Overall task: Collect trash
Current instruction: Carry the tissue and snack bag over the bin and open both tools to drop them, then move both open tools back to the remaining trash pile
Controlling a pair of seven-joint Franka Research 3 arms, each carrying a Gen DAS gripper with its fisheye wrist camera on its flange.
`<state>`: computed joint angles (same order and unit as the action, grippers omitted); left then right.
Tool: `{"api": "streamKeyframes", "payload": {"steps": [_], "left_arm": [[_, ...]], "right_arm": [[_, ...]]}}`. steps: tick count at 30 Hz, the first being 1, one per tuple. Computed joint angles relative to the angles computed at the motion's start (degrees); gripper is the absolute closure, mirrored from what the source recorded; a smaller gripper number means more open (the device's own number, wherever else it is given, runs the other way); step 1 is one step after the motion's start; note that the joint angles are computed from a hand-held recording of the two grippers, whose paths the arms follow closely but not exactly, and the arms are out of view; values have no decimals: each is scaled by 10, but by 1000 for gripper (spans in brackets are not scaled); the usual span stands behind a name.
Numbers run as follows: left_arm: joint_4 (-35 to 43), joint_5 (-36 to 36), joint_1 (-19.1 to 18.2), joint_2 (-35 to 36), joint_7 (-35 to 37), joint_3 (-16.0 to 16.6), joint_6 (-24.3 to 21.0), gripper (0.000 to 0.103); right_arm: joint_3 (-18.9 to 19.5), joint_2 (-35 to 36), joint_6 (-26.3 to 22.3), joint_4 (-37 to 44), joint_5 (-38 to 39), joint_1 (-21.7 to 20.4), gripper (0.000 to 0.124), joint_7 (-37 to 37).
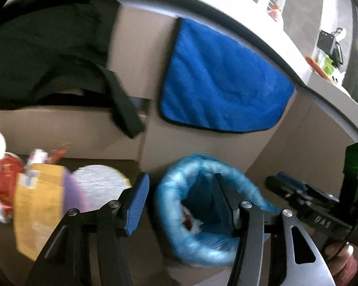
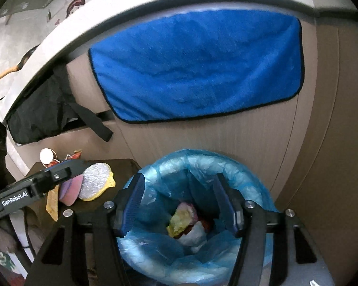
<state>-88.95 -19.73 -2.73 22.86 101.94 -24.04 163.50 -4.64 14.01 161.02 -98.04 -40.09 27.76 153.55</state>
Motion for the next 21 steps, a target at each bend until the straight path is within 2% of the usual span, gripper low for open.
{"api": "streamKeyframes", "payload": {"steps": [6,12,16,21], "left_arm": [[-100,-19,30,-78,2,22,42,47],[-179,-27,52,-135,-9,73,78,47],[-198,-30,68,-146,-27,102,76,47],[-222,-79,95,-155,5,110,75,47]], "right_arm": [[-2,1,-12,23,-65,24,67,52],[16,48,-43,99,-60,51,67,10],[32,107,-55,177,5,65,66,-69],[73,196,-75,292,123,60,66,-189]]}}
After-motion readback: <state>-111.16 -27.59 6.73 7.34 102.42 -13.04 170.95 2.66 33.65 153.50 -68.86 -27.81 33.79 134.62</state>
